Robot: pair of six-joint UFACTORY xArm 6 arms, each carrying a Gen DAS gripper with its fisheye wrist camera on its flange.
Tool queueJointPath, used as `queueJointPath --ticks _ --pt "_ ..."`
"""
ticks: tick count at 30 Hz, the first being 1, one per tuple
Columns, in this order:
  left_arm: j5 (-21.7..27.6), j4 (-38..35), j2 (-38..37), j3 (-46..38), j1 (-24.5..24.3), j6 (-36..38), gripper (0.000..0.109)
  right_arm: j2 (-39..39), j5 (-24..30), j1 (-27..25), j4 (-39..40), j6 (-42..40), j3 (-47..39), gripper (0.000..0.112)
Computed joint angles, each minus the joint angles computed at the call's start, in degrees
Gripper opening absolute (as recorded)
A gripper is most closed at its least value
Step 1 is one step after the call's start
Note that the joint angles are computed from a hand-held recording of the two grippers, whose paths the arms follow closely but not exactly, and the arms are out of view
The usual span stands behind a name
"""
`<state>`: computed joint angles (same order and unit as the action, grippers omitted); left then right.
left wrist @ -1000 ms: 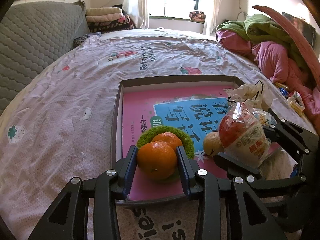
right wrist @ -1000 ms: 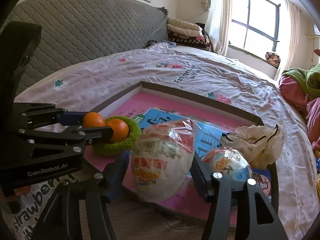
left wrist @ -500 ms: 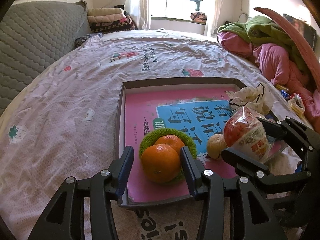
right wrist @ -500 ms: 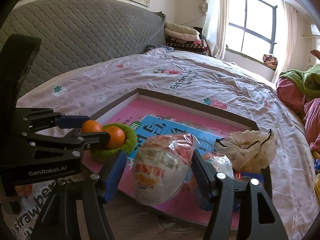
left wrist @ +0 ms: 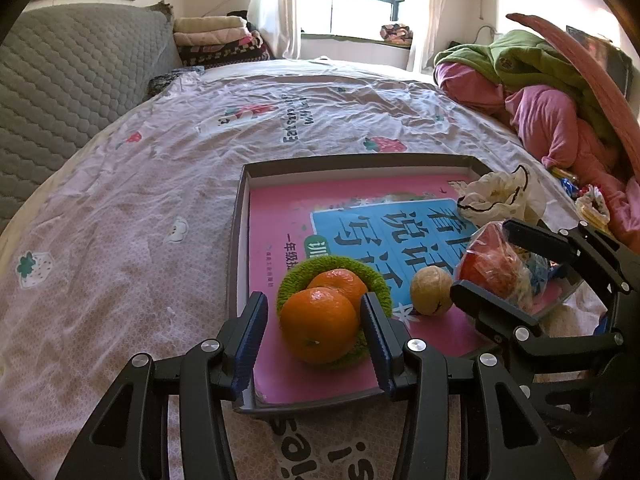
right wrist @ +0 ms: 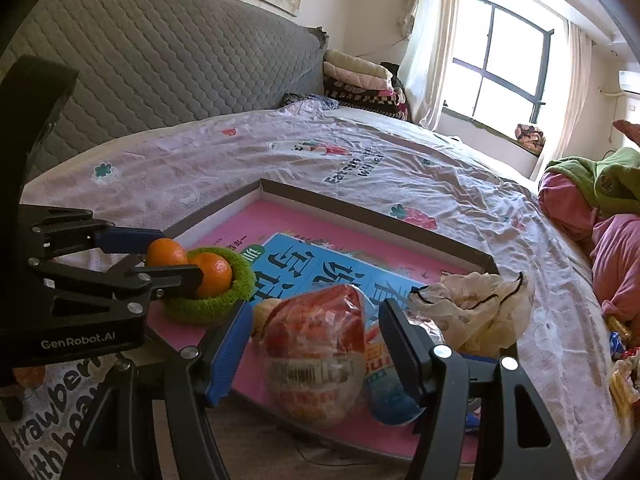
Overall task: Organize objects
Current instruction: 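Lower the orange onto the green ring with the left gripper while the right lowers the bag, then open both grippers to release the orange and the bagged egg toy in the tray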
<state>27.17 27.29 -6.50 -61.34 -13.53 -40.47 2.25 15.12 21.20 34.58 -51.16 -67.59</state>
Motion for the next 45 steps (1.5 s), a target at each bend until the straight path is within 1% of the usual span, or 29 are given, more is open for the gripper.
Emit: queueJointPath --ticks 1,3,11,15,23,25,26,27,36,39,43,45 --pt "-0.1 0.0 0.1 0.0 0.0 0.0 0.050 -0.1 -0.2 0.0 0.1 0.0 0.1 0.065" --pt "0.1 0.4 0.0 -0.1 0.0 -0.4 0.059 0.0 -0.2 -0.1 0.2 0.1 0.0 0.065" --pt "0.1 0.7 0.1 -0.2 0.1 -0.7 0.060 0.0 -0.2 -0.2 0.4 -0.1 -0.2 0.065" --pt "0.1 0.1 0.1 -0.2 0.2 -0.5 0.063 0.0 -0.1 -0.3 0.3 -0.1 -0.2 0.065" --pt "0.1 0.2 -0.3 -0.2 0.3 -0.7 0.064 0.1 0.3 -0.4 0.5 -0.3 -0.6 0.065" --pt "0.1 0.0 -0.4 -0.2 0.3 -0.5 0.065 0.1 0.1 -0.3 1.6 -1.2 -0.6 0.065" --pt "0.0 0.2 -0.5 -0.1 0.3 -0.8 0.070 0.0 0.2 -0.3 2.1 -1.7 -0.6 0.065" --pt "-0.1 0.3 -0.6 -0.1 0.3 -1.0 0.073 0.0 0.2 -0.3 2.5 -2.0 -0.7 0.065" --pt "0.0 1.3 -1.2 0.0 0.3 -2.1 0.074 -0.4 0.2 -0.3 3.0 -1.4 -0.7 0.065" --pt "-1.0 1.2 -1.6 0.4 0.3 -2.1 0.075 -0.5 0.3 -0.4 3.7 -1.6 -0.8 0.065" --pt "-1.0 1.6 -1.8 0.5 0.1 -2.4 0.075 -0.5 1.0 -0.8 5.4 -2.1 -1.3 0.065" --pt "-1.1 1.6 -1.9 0.5 0.1 -2.4 0.075 -0.7 1.2 -1.0 5.6 -1.9 -1.3 0.067"
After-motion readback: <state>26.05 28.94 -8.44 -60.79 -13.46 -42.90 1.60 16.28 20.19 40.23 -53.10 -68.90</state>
